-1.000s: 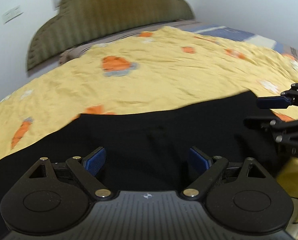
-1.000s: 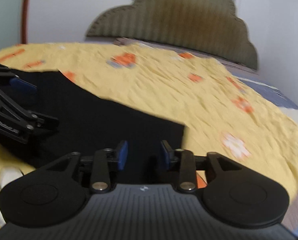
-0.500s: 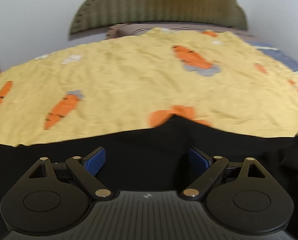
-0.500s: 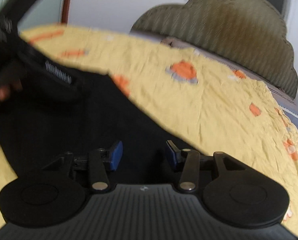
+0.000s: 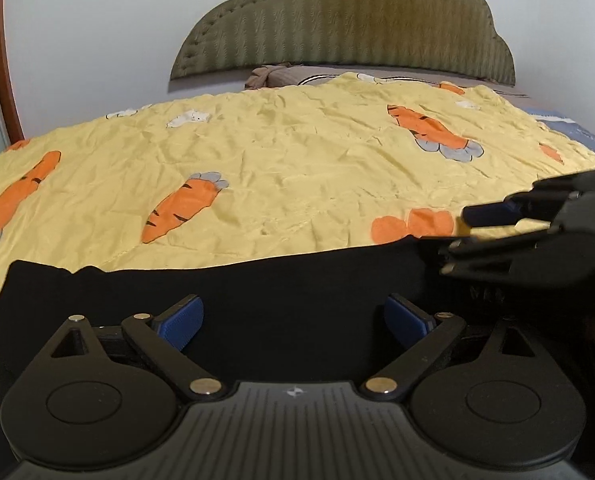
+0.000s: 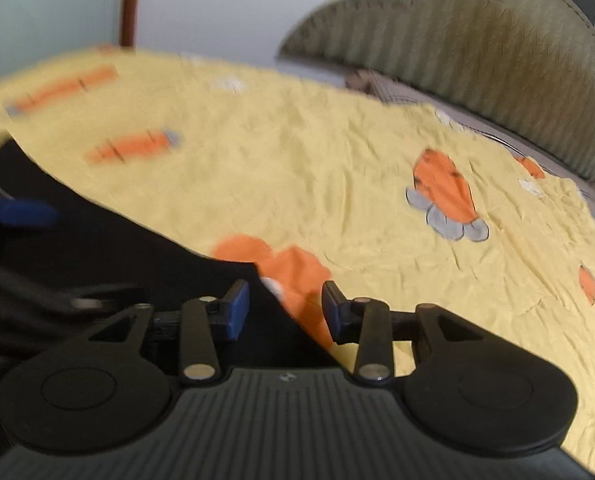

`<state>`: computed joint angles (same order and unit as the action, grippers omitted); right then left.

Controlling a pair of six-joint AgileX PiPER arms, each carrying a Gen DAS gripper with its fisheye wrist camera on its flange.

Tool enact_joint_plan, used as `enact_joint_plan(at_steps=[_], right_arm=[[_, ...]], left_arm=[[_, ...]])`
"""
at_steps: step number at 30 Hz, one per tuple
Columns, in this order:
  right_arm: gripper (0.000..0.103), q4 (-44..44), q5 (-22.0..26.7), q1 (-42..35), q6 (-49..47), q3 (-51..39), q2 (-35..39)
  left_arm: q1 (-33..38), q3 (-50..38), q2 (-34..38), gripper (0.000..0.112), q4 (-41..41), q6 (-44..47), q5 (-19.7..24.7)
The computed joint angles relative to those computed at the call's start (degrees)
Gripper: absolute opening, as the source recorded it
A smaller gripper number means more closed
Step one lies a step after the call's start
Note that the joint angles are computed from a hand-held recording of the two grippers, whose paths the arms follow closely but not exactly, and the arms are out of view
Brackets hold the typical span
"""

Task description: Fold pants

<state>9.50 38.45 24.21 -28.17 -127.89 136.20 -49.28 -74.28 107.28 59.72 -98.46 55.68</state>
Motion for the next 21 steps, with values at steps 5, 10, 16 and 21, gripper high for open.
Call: enact_joint_plan(at_steps=[5,10,16,21], right_arm=[[0.04,0.0,-8.2,-0.4,3.0,9.7,-5.9],[0.025,17.2,-0.9,-2.0,-12.1,12.3,-8.4],[0.018,14.3,0.2,-1.2,-5.1,8.3,-4.2],[0.024,13.6,-9.1,0.0,-7.5,25.1,-15.6]], left_arm=[[-0.1,0.8,-0.6,0.098,0.8,-1.6,4.1],[0.0,-1.5,1.7,0.098,0.2,0.9,13.9],[4.1,6.9,-4.7,0.098,0.2,-4.1,3.2],[5.1,9.7,-6.9,0.098,0.5,-3.7,-0.7]])
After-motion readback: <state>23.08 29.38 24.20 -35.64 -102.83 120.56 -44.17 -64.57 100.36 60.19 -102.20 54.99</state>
